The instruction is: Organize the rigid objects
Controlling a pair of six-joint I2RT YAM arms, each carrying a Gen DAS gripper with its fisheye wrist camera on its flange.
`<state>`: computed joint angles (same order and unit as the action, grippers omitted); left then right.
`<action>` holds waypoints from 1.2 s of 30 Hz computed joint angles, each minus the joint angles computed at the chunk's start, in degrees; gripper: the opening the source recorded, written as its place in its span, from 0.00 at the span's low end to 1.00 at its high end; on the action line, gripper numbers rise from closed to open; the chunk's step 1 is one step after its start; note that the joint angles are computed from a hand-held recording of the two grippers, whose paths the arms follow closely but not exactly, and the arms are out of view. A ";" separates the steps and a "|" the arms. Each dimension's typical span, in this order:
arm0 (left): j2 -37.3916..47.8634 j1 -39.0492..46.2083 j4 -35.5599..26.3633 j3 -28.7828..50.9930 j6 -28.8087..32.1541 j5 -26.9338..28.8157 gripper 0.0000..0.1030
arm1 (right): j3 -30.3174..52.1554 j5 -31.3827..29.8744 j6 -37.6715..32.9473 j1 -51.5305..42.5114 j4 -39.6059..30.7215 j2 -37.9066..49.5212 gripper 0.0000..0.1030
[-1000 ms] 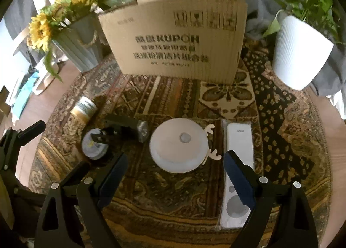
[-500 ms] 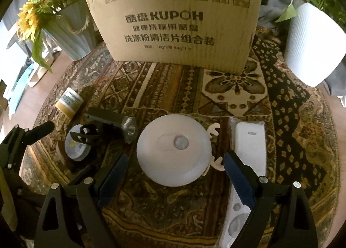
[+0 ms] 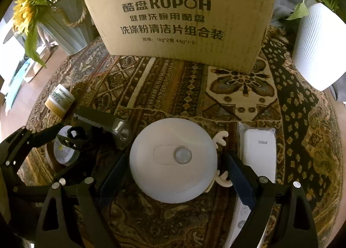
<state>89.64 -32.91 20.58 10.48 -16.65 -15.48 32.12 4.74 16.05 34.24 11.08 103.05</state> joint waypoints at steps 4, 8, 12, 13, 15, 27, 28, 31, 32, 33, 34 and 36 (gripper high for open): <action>-1.01 -0.32 -1.49 0.20 -0.50 -0.40 0.50 | -0.96 0.20 -0.31 -0.20 0.14 -1.04 0.83; -4.41 -1.33 -3.96 -0.47 -1.76 -1.18 0.50 | -2.06 -1.11 -0.33 -0.28 0.49 -2.35 0.83; -9.02 -2.74 -7.94 -1.04 -3.36 -1.99 0.49 | -3.84 -0.61 0.31 0.69 0.10 -5.60 0.83; -10.53 -3.27 -9.08 -1.28 -3.95 -2.35 0.49 | -4.39 -0.40 0.39 0.82 -0.24 -6.72 0.83; -14.00 -4.47 -11.93 -1.60 -5.19 -3.34 0.49 | -5.22 -0.31 0.70 1.14 -1.13 -8.96 0.82; -33.75 -12.76 -30.76 -0.48 -11.06 -11.80 0.49 | -9.50 3.00 3.98 4.41 -9.51 -25.44 0.83; -34.82 -13.17 -31.86 -0.29 -11.41 -12.30 0.49 | -9.63 3.48 4.34 4.83 -10.37 -26.86 0.83; -38.36 -14.91 -35.77 0.59 -12.76 -14.28 0.49 | -9.52 4.73 5.26 5.95 -12.58 -29.90 0.83; -39.42 -15.42 -37.11 0.99 -13.14 -14.96 0.49 | -9.48 5.19 5.52 6.34 -13.19 -30.81 0.83; -40.09 -15.85 -38.00 1.27 -13.44 -15.45 0.49 | -9.42 5.59 5.71 6.61 -13.80 -31.61 0.83; -40.91 -16.29 -39.20 1.76 -13.72 -16.05 0.49 | -9.39 6.00 6.00 6.92 -14.43 -32.48 0.83; -42.10 -17.31 -41.19 2.62 -14.40 -17.28 0.49 | -9.31 6.71 6.42 7.35 -15.93 -34.62 0.83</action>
